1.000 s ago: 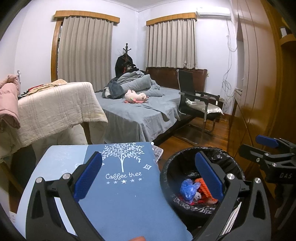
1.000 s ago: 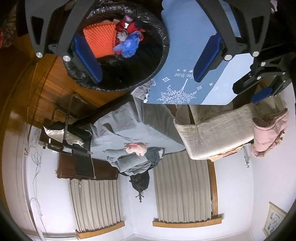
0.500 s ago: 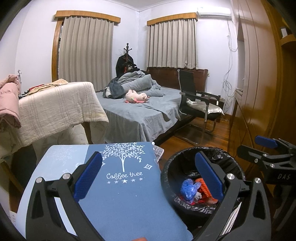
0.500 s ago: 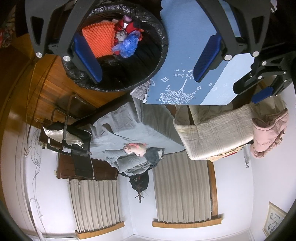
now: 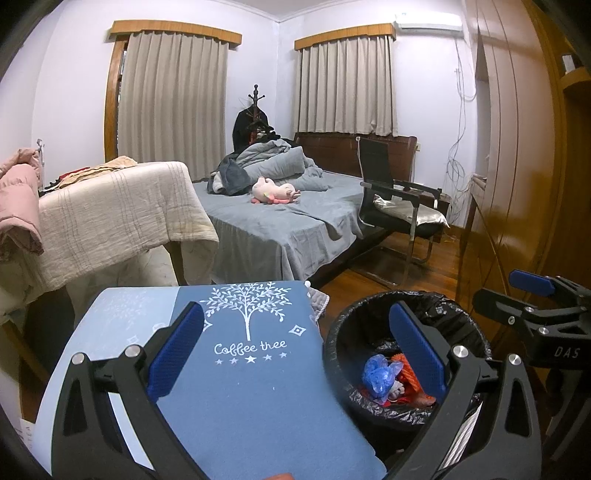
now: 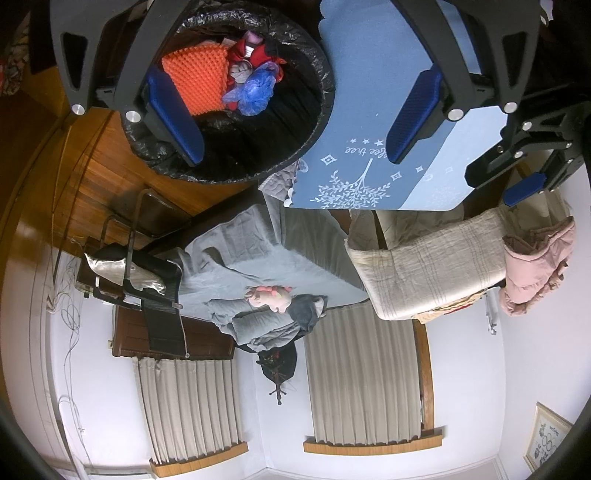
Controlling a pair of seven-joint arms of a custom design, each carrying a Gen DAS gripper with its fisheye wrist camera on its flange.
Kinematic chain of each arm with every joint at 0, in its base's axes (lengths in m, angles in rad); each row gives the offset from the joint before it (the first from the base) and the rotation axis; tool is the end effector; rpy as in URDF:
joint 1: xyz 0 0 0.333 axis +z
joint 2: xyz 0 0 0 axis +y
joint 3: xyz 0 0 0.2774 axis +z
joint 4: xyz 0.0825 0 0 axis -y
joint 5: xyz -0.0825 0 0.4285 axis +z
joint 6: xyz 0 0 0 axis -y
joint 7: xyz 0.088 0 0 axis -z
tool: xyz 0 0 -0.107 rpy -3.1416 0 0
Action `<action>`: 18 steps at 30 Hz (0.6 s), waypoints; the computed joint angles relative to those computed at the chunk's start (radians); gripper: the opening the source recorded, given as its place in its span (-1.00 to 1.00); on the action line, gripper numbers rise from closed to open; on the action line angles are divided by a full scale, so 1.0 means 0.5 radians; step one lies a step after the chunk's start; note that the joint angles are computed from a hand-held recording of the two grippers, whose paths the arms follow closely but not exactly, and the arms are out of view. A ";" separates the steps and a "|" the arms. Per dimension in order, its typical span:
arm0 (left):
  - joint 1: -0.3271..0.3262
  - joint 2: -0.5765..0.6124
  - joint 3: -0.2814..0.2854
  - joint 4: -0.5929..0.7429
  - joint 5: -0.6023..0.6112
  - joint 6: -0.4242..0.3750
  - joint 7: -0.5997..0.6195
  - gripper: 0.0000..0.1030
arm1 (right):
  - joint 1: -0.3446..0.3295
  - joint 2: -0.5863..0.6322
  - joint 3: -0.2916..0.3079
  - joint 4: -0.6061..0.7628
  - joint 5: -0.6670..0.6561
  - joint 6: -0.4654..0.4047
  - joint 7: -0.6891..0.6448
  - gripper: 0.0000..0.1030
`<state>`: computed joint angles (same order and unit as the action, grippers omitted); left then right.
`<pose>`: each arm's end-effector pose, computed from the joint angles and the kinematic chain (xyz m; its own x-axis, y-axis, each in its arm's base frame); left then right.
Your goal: Collect trash
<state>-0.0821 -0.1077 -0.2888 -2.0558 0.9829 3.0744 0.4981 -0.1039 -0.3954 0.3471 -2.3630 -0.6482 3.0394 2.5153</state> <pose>0.5360 -0.2860 0.5317 -0.2776 -0.9602 0.0298 -0.3962 0.0862 -0.9141 0.5026 0.1851 0.5239 0.0232 -0.9944 -0.1032 -0.4706 0.0802 -0.8787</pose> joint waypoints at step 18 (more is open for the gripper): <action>-0.001 -0.003 -0.002 -0.001 -0.032 -0.005 0.033 0.90 | 0.020 0.004 -0.017 0.006 0.001 -0.010 -0.005 0.88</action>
